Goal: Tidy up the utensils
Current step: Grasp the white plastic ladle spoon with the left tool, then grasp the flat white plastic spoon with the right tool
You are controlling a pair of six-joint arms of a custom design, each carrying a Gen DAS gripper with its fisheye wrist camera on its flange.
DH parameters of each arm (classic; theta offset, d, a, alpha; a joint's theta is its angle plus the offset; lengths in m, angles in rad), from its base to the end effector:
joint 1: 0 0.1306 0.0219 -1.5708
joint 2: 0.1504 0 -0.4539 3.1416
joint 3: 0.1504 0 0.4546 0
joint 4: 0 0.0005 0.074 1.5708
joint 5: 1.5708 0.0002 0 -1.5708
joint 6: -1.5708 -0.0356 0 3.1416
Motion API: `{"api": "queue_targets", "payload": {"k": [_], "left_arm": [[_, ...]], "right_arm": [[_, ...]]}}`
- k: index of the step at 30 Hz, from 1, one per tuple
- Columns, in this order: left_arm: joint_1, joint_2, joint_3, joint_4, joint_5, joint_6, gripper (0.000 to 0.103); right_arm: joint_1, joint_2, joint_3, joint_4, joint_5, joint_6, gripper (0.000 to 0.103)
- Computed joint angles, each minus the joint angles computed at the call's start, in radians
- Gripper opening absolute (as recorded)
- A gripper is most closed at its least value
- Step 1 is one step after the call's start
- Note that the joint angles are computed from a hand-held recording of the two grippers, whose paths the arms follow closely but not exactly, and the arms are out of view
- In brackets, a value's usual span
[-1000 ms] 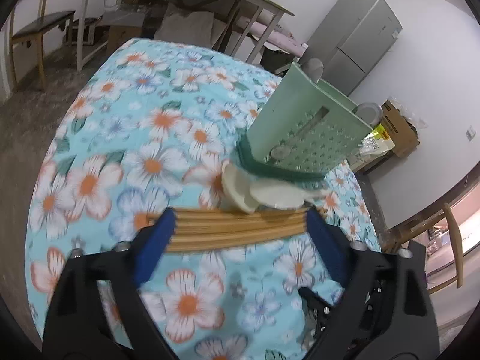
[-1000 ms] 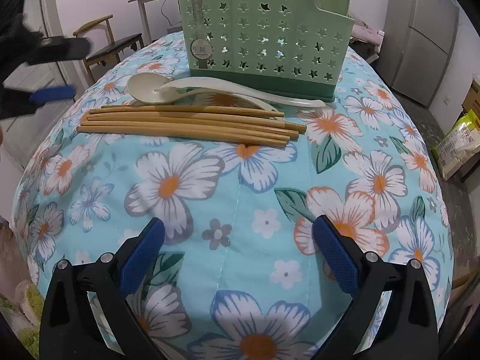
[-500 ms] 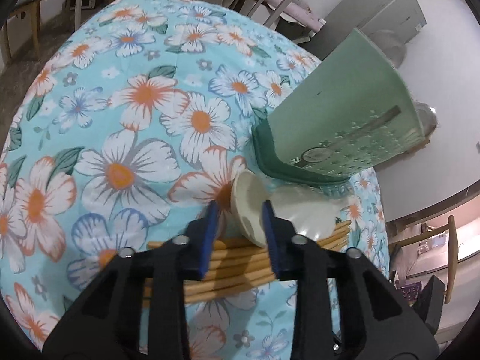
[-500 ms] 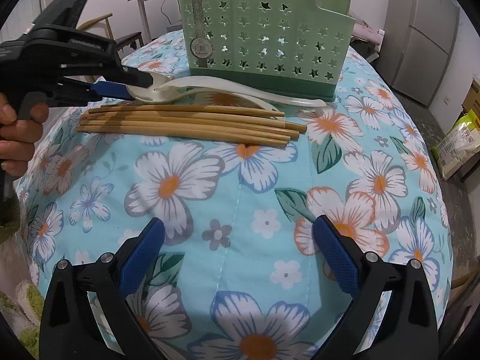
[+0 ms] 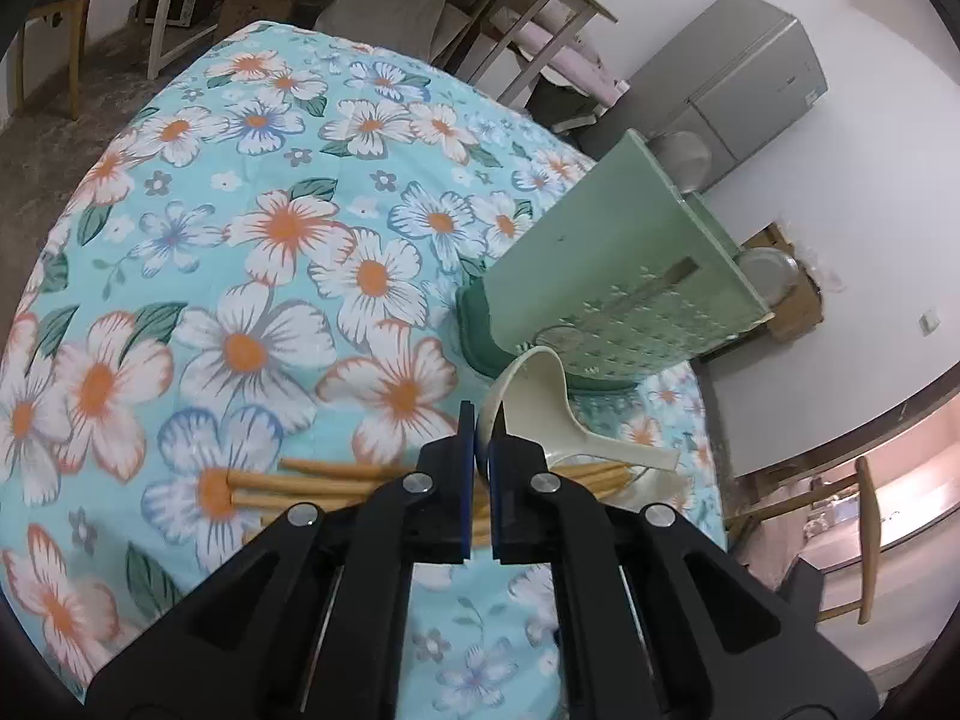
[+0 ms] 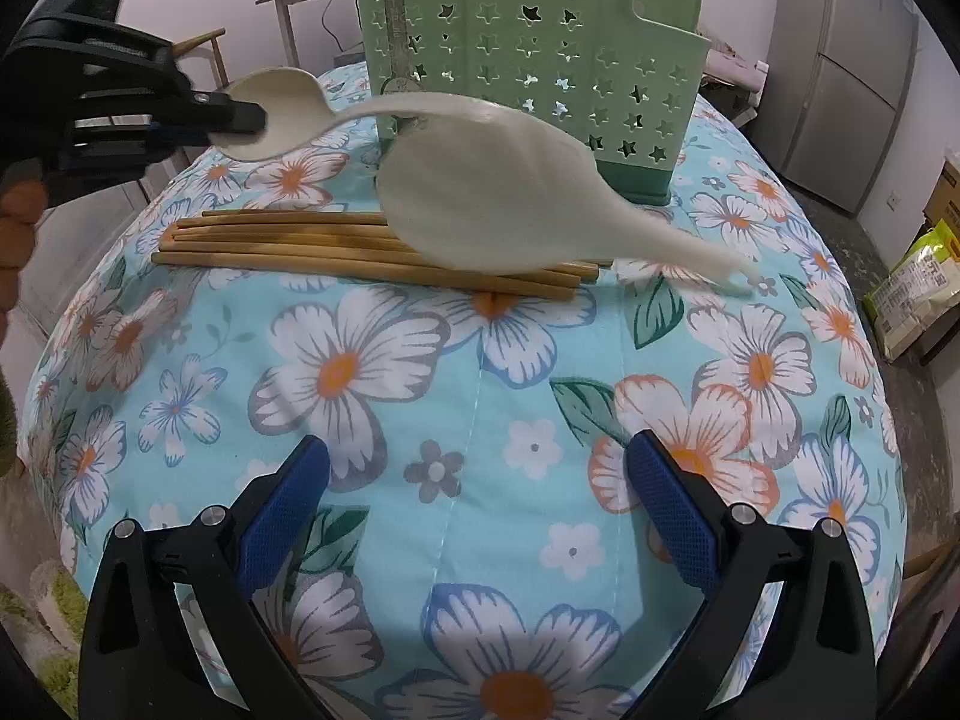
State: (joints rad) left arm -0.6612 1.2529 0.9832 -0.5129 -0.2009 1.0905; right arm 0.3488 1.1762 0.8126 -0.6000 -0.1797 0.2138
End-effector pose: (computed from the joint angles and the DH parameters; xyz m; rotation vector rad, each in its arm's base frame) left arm 0.3683 -0.2782 0.3801 -0.6145 2.3425 -0.6167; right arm 0.3730 0.1419 0.3197 -0.7721 2.4144 0.2813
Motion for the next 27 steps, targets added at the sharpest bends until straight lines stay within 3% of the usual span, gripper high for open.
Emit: {"api": "queue_targets", "payload": {"k": [10, 14, 18, 27], "left_arm": [[-0.08, -0.072, -0.051, -0.054, -0.102, 0.062, 0.003], [-0.107, -0.096, -0.062, -0.128, -0.171, 0.086, 0.003], [-0.121, -0.108, -0.069, -0.194, -0.22, 0.111, 0.003], [-0.131, -0.107, -0.083, -0.227, -0.247, 0.141, 0.003]], "right_arm": [[0.0, 0.0, -0.001, 0.004, -0.001, 0.0, 0.097], [0.005, -0.007, -0.003, 0.001, 0.009, 0.003, 0.096], [0.019, -0.043, -0.021, 0.018, 0.031, 0.035, 0.083], [0.088, -0.101, -0.084, 0.189, 0.252, 0.175, 0.057]]}}
